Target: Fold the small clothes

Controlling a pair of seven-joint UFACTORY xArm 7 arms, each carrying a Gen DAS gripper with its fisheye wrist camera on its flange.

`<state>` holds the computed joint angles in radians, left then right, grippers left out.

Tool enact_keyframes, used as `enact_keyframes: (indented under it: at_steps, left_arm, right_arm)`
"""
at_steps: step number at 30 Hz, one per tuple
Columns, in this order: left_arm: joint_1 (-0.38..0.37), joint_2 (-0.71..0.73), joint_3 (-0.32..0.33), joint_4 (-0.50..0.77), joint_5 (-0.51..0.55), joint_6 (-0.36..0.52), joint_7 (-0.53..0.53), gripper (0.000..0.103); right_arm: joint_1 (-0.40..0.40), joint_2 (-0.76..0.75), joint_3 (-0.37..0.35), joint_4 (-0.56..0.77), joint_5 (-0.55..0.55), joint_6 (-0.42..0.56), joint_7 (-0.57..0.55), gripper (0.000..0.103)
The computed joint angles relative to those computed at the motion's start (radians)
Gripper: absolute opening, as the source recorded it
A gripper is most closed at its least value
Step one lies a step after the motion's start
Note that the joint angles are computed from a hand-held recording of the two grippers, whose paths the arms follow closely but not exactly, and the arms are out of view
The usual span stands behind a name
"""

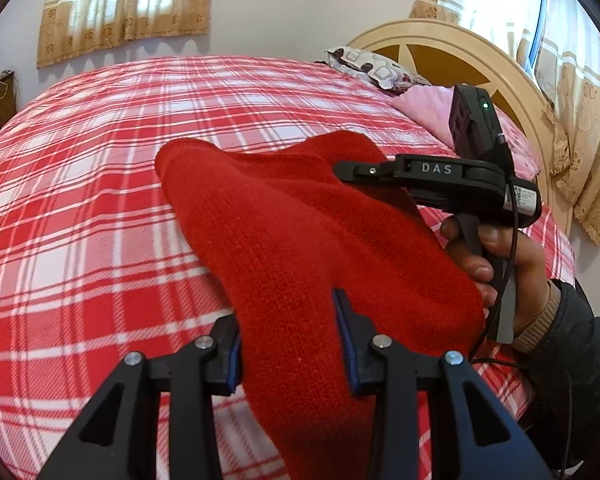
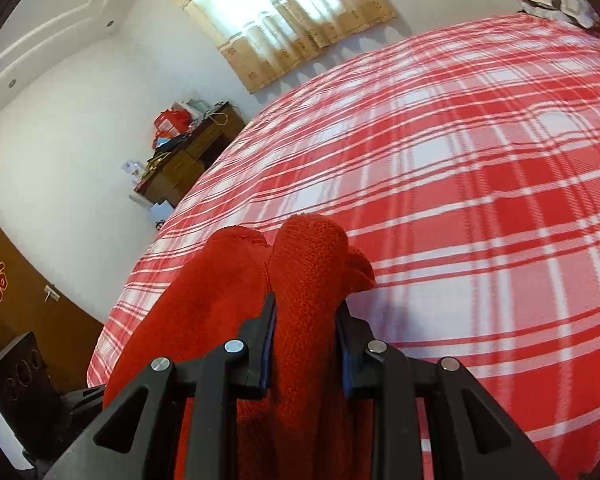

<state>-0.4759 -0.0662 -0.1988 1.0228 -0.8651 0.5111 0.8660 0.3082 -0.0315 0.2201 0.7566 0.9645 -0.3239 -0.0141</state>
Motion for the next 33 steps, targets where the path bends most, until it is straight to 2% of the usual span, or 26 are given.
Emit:
enact_keyframes:
  at_steps: [2,7,11,13,14,17,19,22,25,33]
  left_arm:
    - [0.005,-0.016,0.009,-0.014,-0.017,0.000,0.013,0.039]
    - [0.015,-0.061,0.035,-0.056,-0.051,-0.002,0.036,0.039]
    - [0.022,-0.091,0.058,-0.082,-0.065,-0.006,0.047,0.039]
    - [0.025,-0.100,0.067,-0.090,-0.069,-0.008,0.050,0.039]
    - [0.029,-0.107,0.076,-0.098,-0.075,-0.006,0.060,0.039]
    - [0.036,-0.114,0.088,-0.108,-0.078,-0.012,0.063,0.039]
    - [0.042,-0.120,0.095,-0.116,-0.081,-0.015,0.068,0.039]
    - [0.051,-0.126,0.105,-0.126,-0.083,-0.018,0.069,0.039]
    - [0.058,-0.129,0.111,-0.134,-0.083,-0.028,0.066,0.039]
    - [0.081,-0.134,0.128,-0.146,-0.068,-0.054,0.052,0.039]
  right_arm:
    - [0.007,0.027,0.005,0.051,0.053,0.012,-0.067,0.026]
    - [0.084,0.094,-0.054,0.155,0.122,0.034,-0.160,0.026]
    - [0.198,0.154,-0.152,0.252,0.208,0.064,-0.258,0.026]
    - [0.244,0.177,-0.202,0.286,0.206,0.085,-0.260,0.026]
    - [0.250,0.190,-0.212,0.301,0.190,0.097,-0.247,0.026]
    - [0.350,0.232,-0.327,0.352,0.141,0.148,-0.204,0.026]
    - [0.373,0.257,-0.361,0.381,0.096,0.175,-0.165,0.026]
    - [0.372,0.289,-0.369,0.421,0.037,0.207,-0.120,0.026]
    - [0.391,0.334,-0.412,0.478,-0.054,0.265,-0.054,0.026]
    - [0.337,0.437,-0.386,0.641,-0.217,0.363,0.050,0.026]
